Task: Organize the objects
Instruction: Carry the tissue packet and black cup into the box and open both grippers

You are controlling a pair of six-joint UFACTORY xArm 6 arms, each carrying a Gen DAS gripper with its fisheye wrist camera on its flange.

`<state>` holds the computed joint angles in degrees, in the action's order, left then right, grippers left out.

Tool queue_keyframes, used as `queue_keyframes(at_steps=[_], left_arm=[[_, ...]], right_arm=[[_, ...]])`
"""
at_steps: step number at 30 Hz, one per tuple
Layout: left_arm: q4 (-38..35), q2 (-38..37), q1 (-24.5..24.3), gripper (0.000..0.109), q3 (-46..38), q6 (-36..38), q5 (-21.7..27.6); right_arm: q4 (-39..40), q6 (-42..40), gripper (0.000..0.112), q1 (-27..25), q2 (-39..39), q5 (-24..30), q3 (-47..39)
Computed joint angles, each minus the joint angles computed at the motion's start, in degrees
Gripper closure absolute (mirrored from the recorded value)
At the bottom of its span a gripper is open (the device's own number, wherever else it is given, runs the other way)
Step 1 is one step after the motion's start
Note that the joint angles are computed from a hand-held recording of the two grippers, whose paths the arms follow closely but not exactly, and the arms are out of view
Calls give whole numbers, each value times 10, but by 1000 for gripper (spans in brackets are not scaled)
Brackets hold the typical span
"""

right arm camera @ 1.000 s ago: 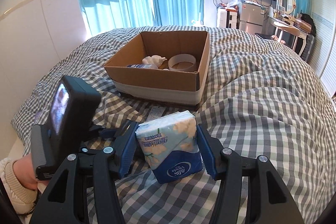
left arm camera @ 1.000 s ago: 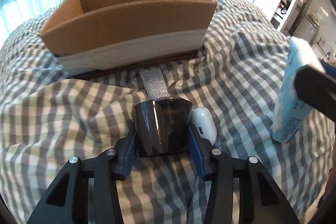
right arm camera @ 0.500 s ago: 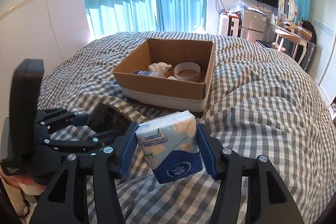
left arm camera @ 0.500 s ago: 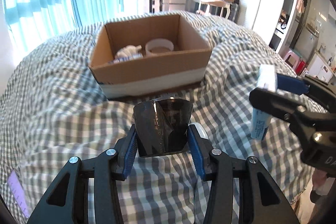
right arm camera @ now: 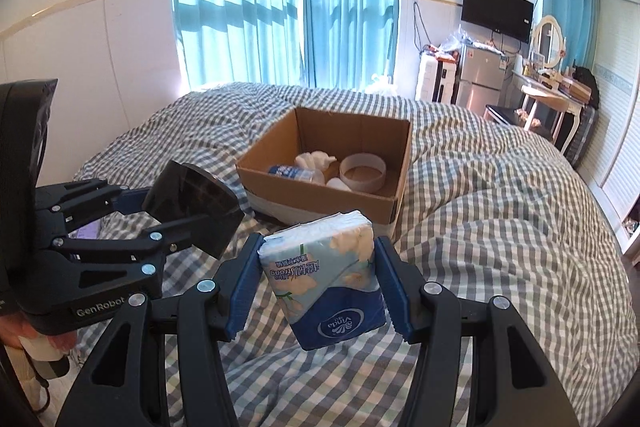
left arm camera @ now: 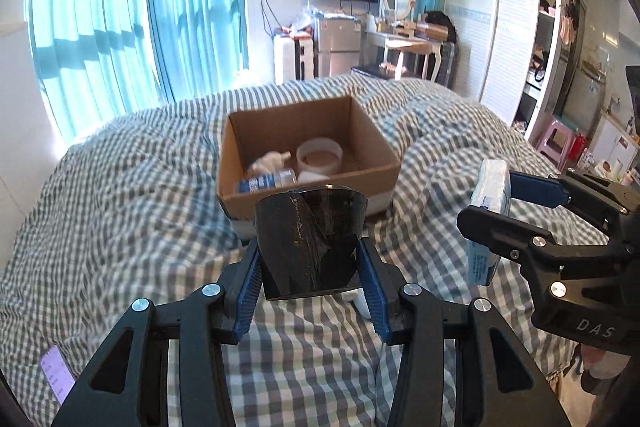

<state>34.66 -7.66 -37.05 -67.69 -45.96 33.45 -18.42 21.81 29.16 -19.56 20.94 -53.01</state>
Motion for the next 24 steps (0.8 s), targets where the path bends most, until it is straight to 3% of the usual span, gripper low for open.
queue_keyframes(at_steps=[11, 24], left_arm=[[1, 66, 29, 61, -102, 34, 6], [-76, 278, 84, 61, -350, 152, 31]], right_arm=[[15, -51, 57, -12, 85, -4, -127], [142, -154, 57, -47, 295, 35, -375]])
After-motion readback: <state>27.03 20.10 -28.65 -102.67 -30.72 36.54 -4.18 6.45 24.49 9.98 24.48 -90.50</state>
